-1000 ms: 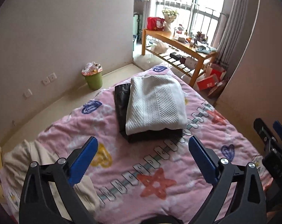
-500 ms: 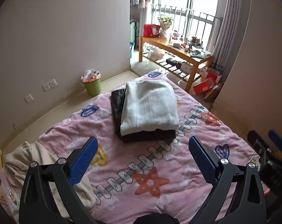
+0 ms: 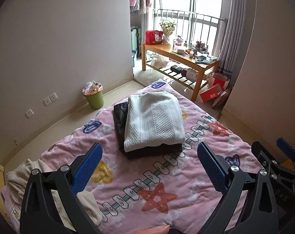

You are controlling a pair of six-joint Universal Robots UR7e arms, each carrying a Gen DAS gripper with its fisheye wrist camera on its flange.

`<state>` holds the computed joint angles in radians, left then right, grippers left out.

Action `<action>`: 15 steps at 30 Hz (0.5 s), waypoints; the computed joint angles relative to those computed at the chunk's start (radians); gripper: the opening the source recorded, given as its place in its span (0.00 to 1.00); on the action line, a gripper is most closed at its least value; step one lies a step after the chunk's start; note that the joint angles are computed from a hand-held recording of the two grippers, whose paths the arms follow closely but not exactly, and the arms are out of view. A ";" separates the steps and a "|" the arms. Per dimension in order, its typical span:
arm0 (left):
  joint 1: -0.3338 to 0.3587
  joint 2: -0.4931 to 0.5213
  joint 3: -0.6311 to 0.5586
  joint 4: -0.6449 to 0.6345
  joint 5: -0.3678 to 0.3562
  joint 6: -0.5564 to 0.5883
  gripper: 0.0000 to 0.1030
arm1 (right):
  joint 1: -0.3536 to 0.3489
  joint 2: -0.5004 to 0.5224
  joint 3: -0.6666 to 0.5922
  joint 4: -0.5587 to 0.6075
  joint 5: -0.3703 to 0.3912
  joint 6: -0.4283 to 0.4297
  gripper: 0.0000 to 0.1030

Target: Fold large clothes

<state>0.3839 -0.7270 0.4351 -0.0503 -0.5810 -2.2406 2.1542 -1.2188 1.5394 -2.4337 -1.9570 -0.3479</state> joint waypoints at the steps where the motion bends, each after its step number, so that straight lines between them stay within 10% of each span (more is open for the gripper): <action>1: 0.003 0.007 -0.010 0.010 0.000 0.002 0.92 | -0.001 0.001 0.002 -0.003 -0.001 0.002 0.94; 15: 0.016 -0.011 0.037 -0.034 -0.018 0.008 0.92 | 0.008 0.018 -0.014 0.022 -0.017 -0.001 0.94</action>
<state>0.3999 -0.7383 0.4725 -0.0842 -0.5990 -2.2321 2.1626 -1.2006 1.5257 -2.4121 -1.9743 -0.3490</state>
